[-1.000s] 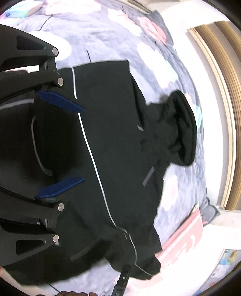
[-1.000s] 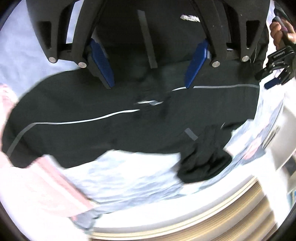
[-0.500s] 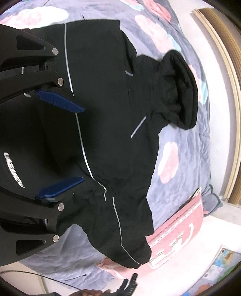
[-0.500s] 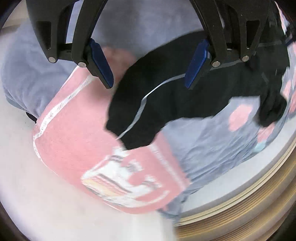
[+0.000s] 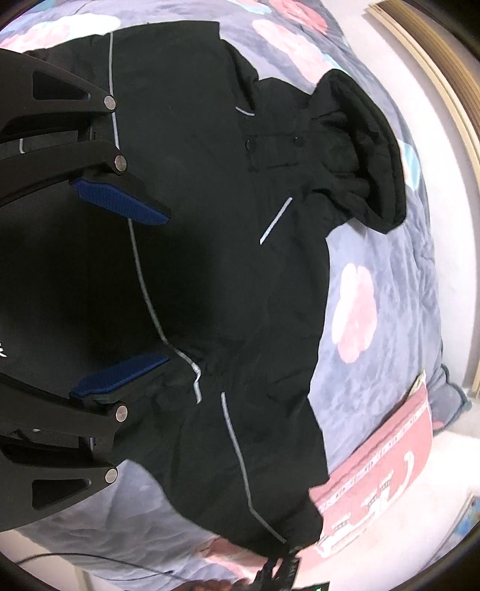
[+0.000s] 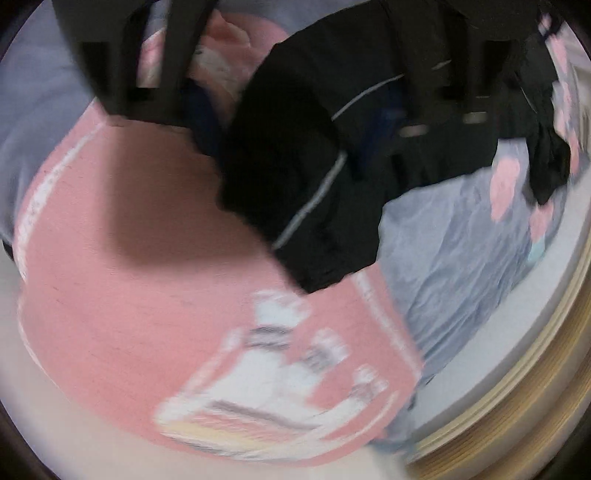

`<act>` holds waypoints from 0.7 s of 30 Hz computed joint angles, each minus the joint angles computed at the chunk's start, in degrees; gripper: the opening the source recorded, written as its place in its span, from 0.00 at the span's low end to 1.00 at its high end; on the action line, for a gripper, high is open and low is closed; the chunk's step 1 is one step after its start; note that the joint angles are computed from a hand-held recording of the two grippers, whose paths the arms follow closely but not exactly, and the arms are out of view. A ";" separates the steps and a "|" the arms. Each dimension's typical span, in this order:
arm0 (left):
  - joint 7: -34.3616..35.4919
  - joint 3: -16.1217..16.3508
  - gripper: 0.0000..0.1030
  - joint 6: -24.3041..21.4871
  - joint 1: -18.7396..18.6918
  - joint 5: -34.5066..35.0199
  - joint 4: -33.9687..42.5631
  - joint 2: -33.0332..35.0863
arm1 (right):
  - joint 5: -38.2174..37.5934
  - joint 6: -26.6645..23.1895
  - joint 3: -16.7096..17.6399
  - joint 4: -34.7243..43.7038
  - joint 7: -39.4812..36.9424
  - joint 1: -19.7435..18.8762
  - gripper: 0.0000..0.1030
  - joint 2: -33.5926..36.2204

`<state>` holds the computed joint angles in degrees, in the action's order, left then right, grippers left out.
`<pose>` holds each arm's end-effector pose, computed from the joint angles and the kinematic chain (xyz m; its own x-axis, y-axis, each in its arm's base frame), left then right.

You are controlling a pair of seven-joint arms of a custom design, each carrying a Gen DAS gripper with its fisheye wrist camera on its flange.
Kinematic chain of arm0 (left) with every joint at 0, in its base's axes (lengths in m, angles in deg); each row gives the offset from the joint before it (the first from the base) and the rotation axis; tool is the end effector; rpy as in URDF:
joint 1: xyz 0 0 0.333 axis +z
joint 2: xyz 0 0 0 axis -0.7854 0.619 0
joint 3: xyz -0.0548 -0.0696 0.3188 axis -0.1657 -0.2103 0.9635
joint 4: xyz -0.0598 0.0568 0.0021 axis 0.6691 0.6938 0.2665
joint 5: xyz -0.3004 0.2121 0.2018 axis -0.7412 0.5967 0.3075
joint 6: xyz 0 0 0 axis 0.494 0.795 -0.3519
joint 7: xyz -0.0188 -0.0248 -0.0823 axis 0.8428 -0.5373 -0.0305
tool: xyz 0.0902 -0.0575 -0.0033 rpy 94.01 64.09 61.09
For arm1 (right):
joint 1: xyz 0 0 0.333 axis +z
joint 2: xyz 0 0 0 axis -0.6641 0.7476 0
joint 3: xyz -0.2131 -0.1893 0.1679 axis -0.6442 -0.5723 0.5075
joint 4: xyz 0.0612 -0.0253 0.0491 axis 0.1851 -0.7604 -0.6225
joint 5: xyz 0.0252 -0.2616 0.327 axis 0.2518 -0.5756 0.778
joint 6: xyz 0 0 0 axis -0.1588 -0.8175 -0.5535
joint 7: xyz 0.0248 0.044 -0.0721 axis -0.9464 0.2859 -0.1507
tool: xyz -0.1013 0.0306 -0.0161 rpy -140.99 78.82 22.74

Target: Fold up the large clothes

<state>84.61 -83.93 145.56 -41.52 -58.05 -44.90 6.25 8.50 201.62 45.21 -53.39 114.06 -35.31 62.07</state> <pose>0.5556 0.0960 0.5509 -0.3604 -0.9315 0.0486 -0.8442 0.3036 -0.4418 0.6377 0.0601 0.5379 -0.5408 -0.7972 -0.2684 -0.6514 0.5988 -0.4660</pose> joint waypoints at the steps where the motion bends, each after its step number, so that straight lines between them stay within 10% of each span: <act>1: -0.83 -0.14 0.71 0.28 0.03 0.23 0.16 0.41 | -0.77 -0.14 0.38 0.39 -1.27 0.37 0.54 0.04; 5: -5.15 -0.14 0.71 0.25 0.48 0.27 2.06 2.57 | -1.46 0.85 1.12 -0.47 -4.37 1.37 0.19 -2.46; 11: -13.54 -0.79 0.71 3.71 1.80 8.03 2.70 4.99 | -15.81 -3.18 1.64 -4.47 8.80 -0.17 0.17 -10.05; 21: -14.22 -0.44 0.71 -2.20 2.31 9.04 6.01 9.82 | 12.33 6.51 -1.44 -9.88 -6.96 -0.12 0.28 -6.13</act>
<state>70.40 -84.37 143.36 -39.21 -49.02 -38.89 16.07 20.84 208.14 43.77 -63.27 107.11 -35.43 55.94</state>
